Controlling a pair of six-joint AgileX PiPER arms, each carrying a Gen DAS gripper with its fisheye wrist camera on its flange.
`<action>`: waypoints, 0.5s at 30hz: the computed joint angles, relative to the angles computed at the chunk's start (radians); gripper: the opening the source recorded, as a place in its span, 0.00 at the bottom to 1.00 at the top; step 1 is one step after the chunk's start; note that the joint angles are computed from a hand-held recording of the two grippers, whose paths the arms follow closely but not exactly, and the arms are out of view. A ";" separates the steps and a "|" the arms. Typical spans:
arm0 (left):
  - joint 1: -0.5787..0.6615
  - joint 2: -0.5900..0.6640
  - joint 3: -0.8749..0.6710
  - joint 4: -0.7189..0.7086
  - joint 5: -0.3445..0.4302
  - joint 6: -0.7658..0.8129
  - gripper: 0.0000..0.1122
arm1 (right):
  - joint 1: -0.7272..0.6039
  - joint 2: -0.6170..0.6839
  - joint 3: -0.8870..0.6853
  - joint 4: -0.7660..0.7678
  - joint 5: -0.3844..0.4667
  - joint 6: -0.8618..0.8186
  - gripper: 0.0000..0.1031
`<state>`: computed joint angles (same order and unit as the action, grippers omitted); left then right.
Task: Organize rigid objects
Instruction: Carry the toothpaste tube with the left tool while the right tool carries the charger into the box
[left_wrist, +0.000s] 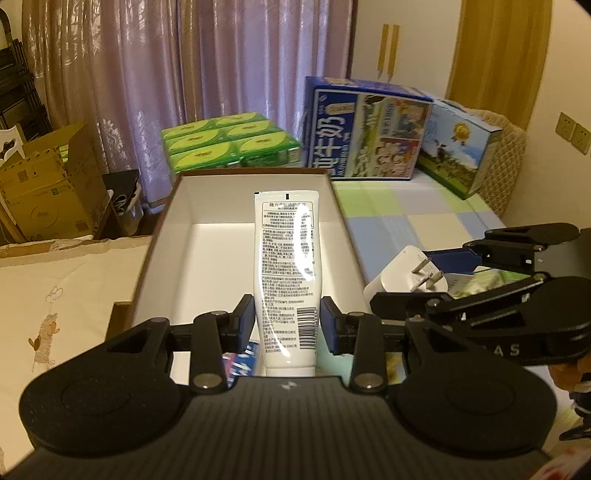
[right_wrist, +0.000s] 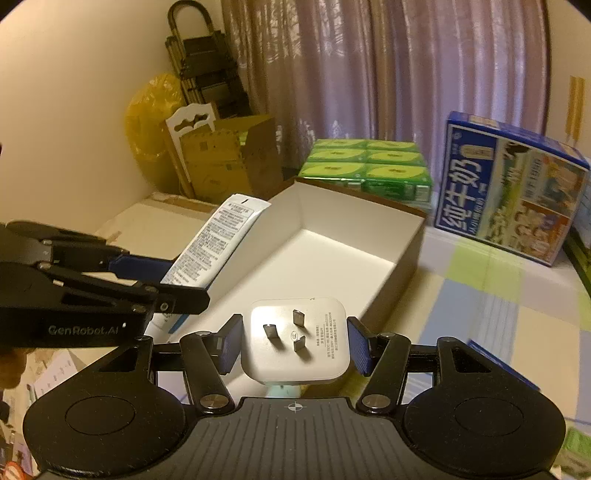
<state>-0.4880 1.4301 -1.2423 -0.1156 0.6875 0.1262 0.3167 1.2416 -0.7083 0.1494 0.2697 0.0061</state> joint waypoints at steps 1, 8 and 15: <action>0.023 0.024 -0.017 -0.026 0.004 0.037 0.29 | 0.004 0.036 -0.021 -0.003 -0.009 0.002 0.54; 0.134 0.206 -0.148 -0.131 0.043 0.198 0.29 | -0.027 0.255 -0.165 0.090 -0.036 -0.118 0.54; 0.176 0.404 -0.316 -0.141 0.109 0.253 0.29 | -0.072 0.441 -0.305 0.181 0.005 -0.256 0.54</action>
